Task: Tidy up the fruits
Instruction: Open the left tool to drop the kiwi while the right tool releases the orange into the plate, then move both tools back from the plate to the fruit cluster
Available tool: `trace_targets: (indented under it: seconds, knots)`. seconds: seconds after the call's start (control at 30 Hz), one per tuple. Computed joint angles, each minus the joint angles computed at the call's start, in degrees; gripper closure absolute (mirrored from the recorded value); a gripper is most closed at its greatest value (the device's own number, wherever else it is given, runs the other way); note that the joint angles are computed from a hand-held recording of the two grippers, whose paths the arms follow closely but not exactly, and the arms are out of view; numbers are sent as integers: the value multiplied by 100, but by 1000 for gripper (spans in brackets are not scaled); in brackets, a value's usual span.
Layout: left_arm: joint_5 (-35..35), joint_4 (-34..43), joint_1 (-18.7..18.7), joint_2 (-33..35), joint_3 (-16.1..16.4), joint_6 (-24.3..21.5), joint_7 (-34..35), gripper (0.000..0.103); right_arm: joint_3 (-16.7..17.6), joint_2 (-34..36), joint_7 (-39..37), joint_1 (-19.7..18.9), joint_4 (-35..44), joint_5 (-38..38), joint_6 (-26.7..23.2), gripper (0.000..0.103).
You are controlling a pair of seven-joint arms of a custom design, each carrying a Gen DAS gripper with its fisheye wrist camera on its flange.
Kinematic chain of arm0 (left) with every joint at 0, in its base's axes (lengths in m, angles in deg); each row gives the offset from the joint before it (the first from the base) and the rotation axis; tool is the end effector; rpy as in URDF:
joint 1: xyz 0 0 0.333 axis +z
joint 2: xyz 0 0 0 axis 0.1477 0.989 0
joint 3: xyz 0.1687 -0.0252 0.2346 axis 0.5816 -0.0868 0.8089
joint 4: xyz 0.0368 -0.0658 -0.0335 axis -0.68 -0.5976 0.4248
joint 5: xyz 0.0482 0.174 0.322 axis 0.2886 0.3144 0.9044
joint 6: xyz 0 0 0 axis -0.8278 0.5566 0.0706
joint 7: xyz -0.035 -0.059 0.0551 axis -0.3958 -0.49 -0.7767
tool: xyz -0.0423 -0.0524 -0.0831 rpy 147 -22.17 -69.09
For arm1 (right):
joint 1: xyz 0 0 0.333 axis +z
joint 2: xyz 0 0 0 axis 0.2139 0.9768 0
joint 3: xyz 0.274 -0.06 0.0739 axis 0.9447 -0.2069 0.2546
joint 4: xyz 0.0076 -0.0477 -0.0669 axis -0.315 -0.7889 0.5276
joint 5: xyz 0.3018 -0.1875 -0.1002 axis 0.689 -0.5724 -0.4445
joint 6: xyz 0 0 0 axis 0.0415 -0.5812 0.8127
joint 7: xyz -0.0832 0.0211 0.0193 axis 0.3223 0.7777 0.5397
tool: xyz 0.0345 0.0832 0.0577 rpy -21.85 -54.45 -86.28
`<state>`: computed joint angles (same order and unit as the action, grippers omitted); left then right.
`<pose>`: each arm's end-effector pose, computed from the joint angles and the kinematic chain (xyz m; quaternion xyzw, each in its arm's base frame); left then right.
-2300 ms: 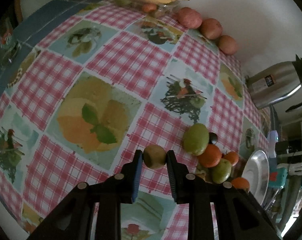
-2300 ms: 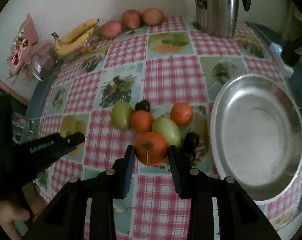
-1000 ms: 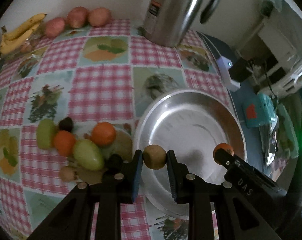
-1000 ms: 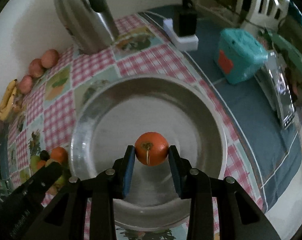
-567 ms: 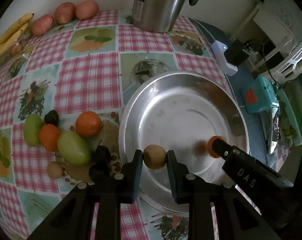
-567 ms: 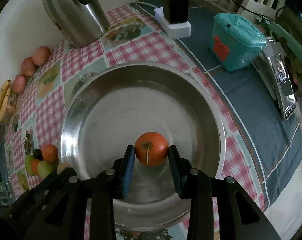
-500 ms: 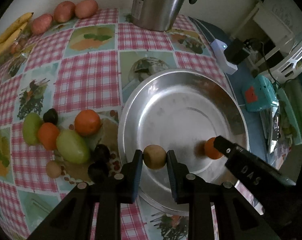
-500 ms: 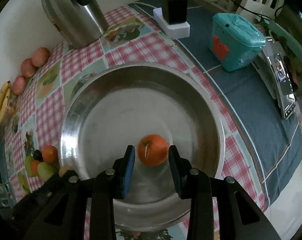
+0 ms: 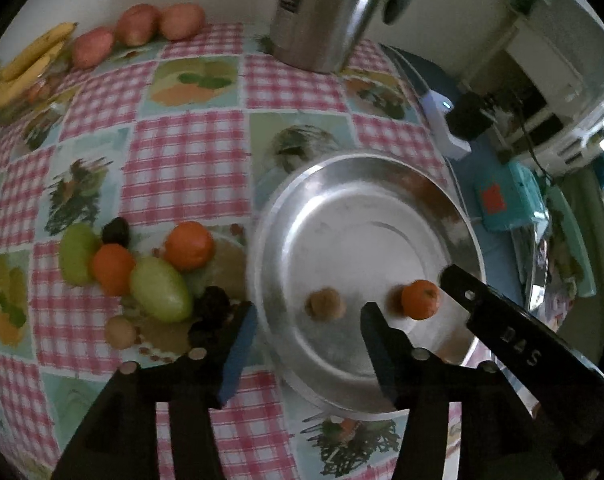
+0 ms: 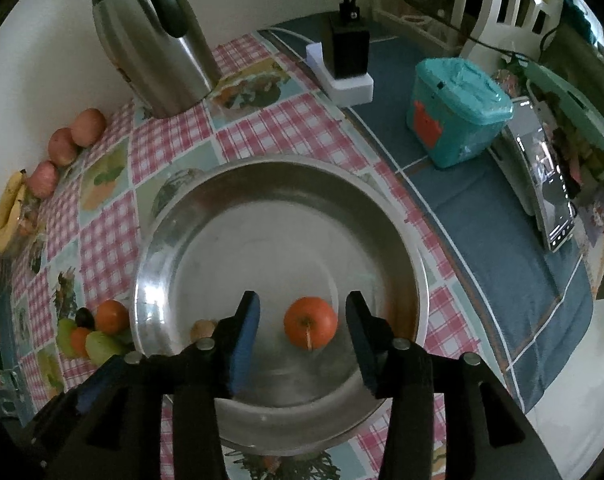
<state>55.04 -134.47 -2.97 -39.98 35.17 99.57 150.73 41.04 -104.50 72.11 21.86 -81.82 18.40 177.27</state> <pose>0.4904 -0.2299 0.5561 0.4867 -0.8527 0.1828 0.0514 0.3927 0.1201 0.5508 -0.3246 0.9313 -0.1231 0.1104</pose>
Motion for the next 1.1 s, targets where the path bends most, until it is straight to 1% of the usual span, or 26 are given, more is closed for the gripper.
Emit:
trace_targets:
  seconds: [0.1,0.13,0.17,0.27,0.43,0.57,0.73,0.87,0.97,1.0,1.03,1.07,1.1]
  knots:
    - [25,131,83,93,63,-40,-171,42,19,-7,7,7,36,-17,-28,52]
    - [98,184,129,137,90,-47,-307,41,20,-3,0,15,46,-14,-29,49]
    - [173,194,167,157,104,-15,-408,40,19,-4,-9,24,50,-9,-17,49]
    - [453,201,278,205,148,96,-715,39,19,67,-68,60,107,21,23,49]
    - [565,279,476,295,246,157,-1034,34,52,262,-219,132,316,-20,36,49]
    - [588,284,593,301,285,242,-1165,33,89,464,-355,209,550,-89,57,49]
    - [558,257,698,250,325,287,-1255,32,83,602,-461,308,683,-74,208,49]
    - [579,258,737,249,333,297,-1308,31,105,703,-501,355,801,-119,164,49]
    - [647,253,742,264,321,300,-1385,25,92,712,-510,381,799,-107,164,48]
    - [705,247,740,268,314,304,-1435,21,87,724,-522,386,804,-107,151,45]
    - [776,235,737,267,307,311,-1492,15,86,744,-529,389,816,-108,134,37]
    - [838,218,736,261,305,321,-1537,12,80,757,-535,392,816,-107,131,29]
    - [908,191,735,252,301,344,-1588,7,73,760,-543,396,799,-106,154,26]
